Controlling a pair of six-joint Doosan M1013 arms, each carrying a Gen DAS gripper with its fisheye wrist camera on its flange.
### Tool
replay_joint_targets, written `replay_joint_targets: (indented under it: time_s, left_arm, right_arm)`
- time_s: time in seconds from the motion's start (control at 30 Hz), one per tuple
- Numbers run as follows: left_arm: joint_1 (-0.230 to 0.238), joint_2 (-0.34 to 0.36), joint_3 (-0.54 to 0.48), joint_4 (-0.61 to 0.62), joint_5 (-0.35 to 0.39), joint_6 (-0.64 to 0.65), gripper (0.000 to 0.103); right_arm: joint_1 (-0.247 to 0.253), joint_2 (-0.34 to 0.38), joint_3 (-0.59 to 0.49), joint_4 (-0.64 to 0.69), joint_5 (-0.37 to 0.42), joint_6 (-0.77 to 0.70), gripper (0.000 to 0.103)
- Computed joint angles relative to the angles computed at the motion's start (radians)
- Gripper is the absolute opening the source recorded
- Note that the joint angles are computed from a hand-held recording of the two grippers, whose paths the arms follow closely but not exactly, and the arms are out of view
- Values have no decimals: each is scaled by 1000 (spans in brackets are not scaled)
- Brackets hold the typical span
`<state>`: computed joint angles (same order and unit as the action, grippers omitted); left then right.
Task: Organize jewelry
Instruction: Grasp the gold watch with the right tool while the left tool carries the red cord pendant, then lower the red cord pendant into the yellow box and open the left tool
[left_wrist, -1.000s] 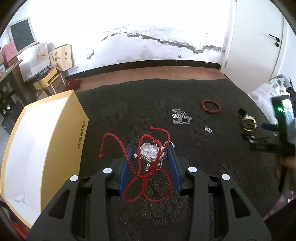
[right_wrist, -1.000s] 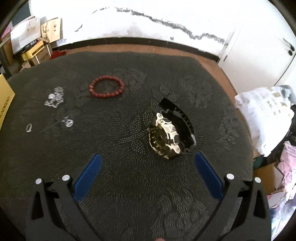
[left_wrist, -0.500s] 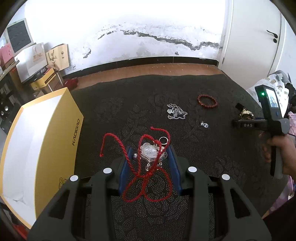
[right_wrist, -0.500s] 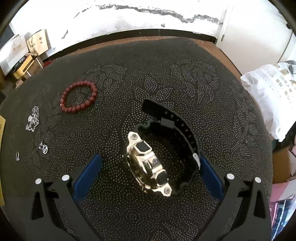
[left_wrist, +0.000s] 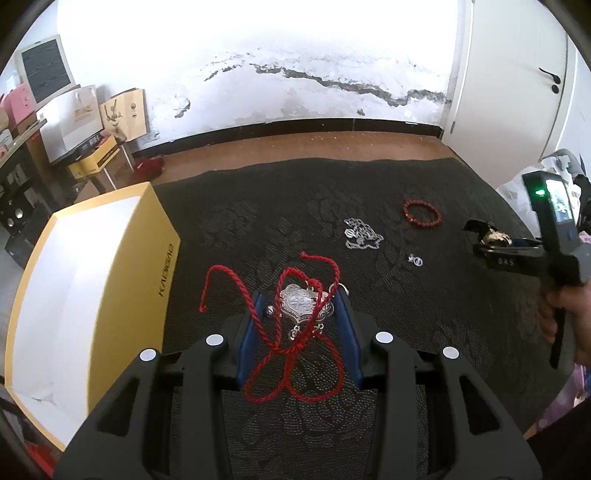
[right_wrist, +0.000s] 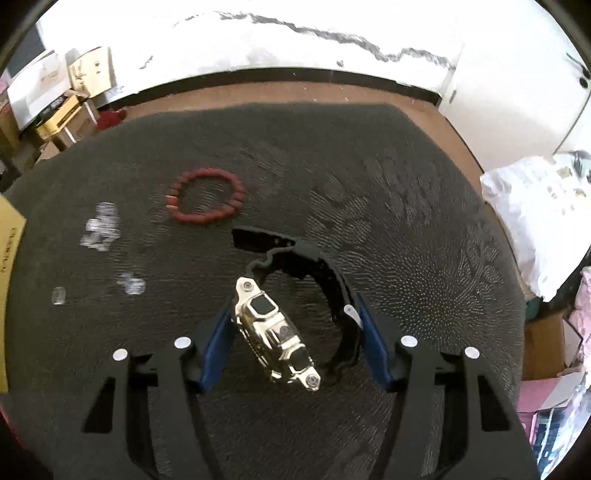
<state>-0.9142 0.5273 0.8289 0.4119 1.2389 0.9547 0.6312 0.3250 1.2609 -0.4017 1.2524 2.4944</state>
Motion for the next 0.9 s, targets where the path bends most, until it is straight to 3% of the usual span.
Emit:
replay_joint_targets:
  time_s: [0.17, 0.4, 0.67, 0.9]
  left_arm:
    - [6, -15, -1, 25, 15, -27, 39]
    - [20, -63, 36, 77, 32, -81, 39]
    - [67, -155, 153, 130, 37, -196, 39]
    - [118, -216, 246, 172, 58, -270, 39]
  right_arm:
    - [64, 13, -87, -7, 12, -7, 61]
    - [146, 72, -240, 12, -48, -90, 61]
    - [201, 215, -493, 75, -29, -217, 61]
    - [248, 404, -826, 117, 75, -339, 61]
